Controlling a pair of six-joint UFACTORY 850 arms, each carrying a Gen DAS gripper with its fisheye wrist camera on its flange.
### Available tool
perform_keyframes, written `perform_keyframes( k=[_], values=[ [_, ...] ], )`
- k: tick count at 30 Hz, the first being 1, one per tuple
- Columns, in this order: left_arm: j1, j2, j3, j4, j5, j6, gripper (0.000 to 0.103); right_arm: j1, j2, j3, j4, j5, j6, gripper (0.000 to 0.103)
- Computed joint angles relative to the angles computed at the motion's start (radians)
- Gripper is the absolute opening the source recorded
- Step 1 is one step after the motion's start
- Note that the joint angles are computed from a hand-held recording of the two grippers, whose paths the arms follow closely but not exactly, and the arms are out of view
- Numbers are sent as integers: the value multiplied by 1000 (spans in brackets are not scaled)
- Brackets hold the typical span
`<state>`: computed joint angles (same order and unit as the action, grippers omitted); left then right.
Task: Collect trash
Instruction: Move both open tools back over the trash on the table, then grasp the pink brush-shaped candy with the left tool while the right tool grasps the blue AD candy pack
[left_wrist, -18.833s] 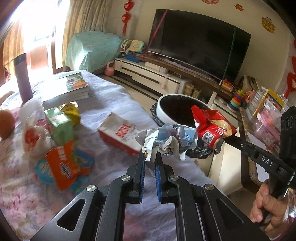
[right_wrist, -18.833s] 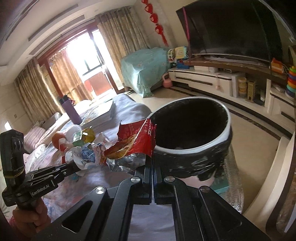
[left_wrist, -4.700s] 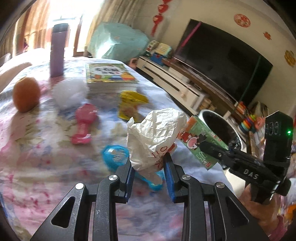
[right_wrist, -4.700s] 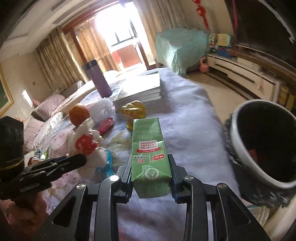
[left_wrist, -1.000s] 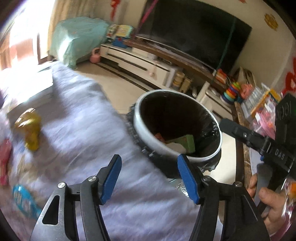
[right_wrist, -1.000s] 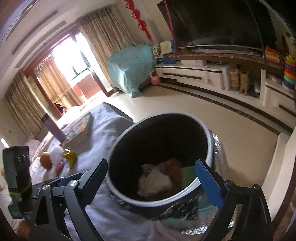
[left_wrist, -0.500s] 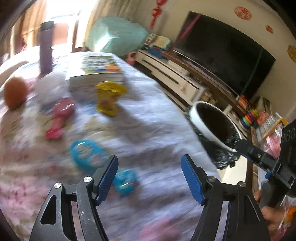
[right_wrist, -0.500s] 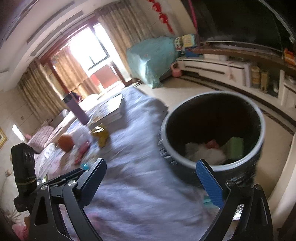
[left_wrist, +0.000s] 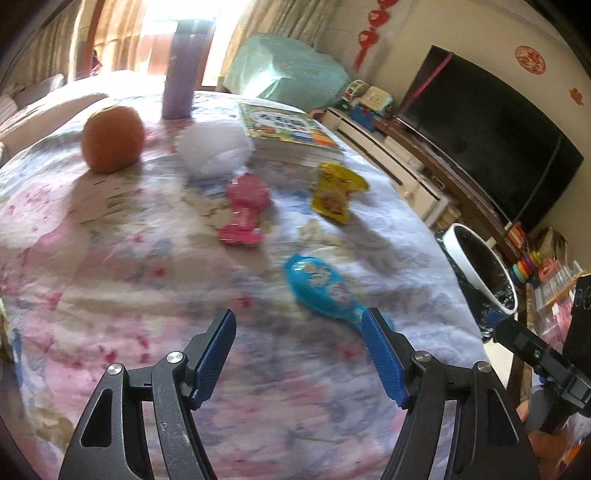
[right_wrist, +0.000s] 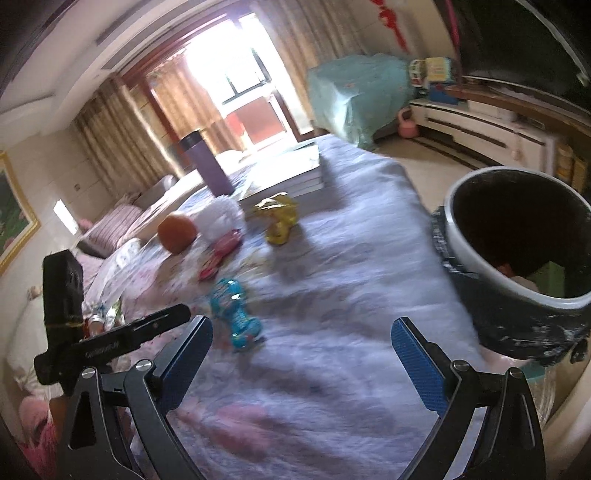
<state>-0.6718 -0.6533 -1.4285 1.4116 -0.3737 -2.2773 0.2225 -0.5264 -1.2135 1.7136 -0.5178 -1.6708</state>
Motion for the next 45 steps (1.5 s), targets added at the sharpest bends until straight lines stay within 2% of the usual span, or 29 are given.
perform_keyframes(
  k=[4,11,15,18,24,25,26,29,34,38,41,43,45],
  values=[
    [9,26,34,-9,-10,-5,70,20,-7,-8,-27,-10,0,98],
    [34,46,56,-95,-17,88,70,61,-28,-29,-63,-35,-54,98],
    [52,49,65,-113,-10,102,70,97,-54,-63,-122,1,-79,97],
    [59,40,52,-145,-17,151,70,118,-80,-97,-179,33,-57,88],
    [92,-8,-18,-203,-11,252,70,152,-153,-190,-404,92,132,58],
    [98,-18,-35,-212,-11,274,70,157,-161,-200,-432,105,158,51],
    [104,-30,-50,-217,-10,289,70,162,-170,-213,-471,119,194,38],
    [120,-70,-110,-261,-10,366,70,164,-179,-226,-530,134,259,35],
    [133,-157,-233,-354,-44,520,70,132,-163,-202,-449,148,282,35],
    [137,-239,-351,-472,-101,682,69,103,-146,-172,-359,164,272,35],
    [134,-273,-401,-487,-137,732,64,96,-146,-167,-354,159,283,36],
    [135,-279,-408,-491,-136,742,46,98,-146,-166,-346,158,276,36],
    [134,-268,-388,-470,-121,721,36,98,-144,-162,-331,153,261,36]
  ],
)
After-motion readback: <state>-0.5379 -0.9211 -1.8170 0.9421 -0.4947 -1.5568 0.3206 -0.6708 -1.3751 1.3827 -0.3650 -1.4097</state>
